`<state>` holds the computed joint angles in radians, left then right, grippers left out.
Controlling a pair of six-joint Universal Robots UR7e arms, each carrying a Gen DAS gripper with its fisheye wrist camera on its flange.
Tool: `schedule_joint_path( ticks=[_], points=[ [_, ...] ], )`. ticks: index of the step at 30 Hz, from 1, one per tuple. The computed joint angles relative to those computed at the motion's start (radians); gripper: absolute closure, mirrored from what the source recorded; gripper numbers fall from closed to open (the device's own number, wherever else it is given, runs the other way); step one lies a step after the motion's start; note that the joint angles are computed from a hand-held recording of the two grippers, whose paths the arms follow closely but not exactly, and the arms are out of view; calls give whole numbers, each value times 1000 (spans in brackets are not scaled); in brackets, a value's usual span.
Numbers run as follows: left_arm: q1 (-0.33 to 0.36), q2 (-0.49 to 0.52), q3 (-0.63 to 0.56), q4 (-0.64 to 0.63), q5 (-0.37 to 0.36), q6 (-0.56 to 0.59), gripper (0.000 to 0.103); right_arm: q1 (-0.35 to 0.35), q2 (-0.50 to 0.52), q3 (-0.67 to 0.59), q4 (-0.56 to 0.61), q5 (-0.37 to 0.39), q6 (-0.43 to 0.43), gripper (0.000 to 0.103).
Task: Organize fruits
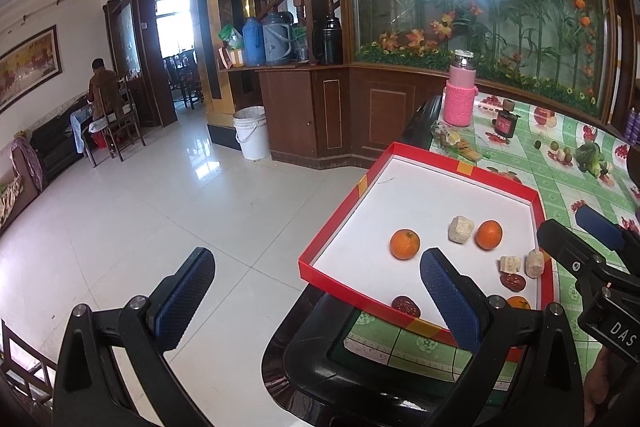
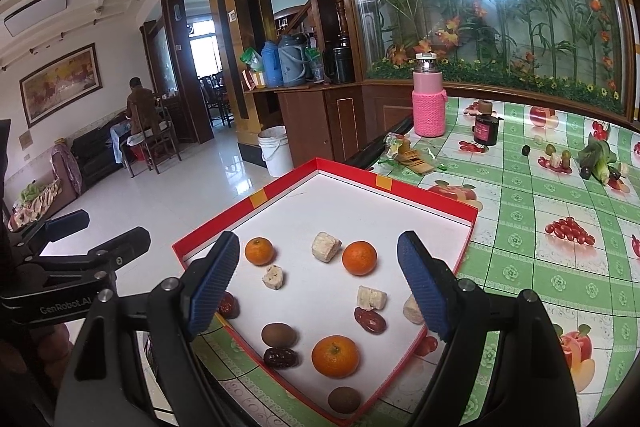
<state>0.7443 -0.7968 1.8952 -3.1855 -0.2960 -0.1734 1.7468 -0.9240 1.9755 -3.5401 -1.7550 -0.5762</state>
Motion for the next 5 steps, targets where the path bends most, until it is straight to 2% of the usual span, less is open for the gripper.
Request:
schedule_joint_path(
  ticks=[5],
  points=[
    [-3,-3,2,17,-7,-21,0,1,1,1,2,5,4,21]
  ],
)
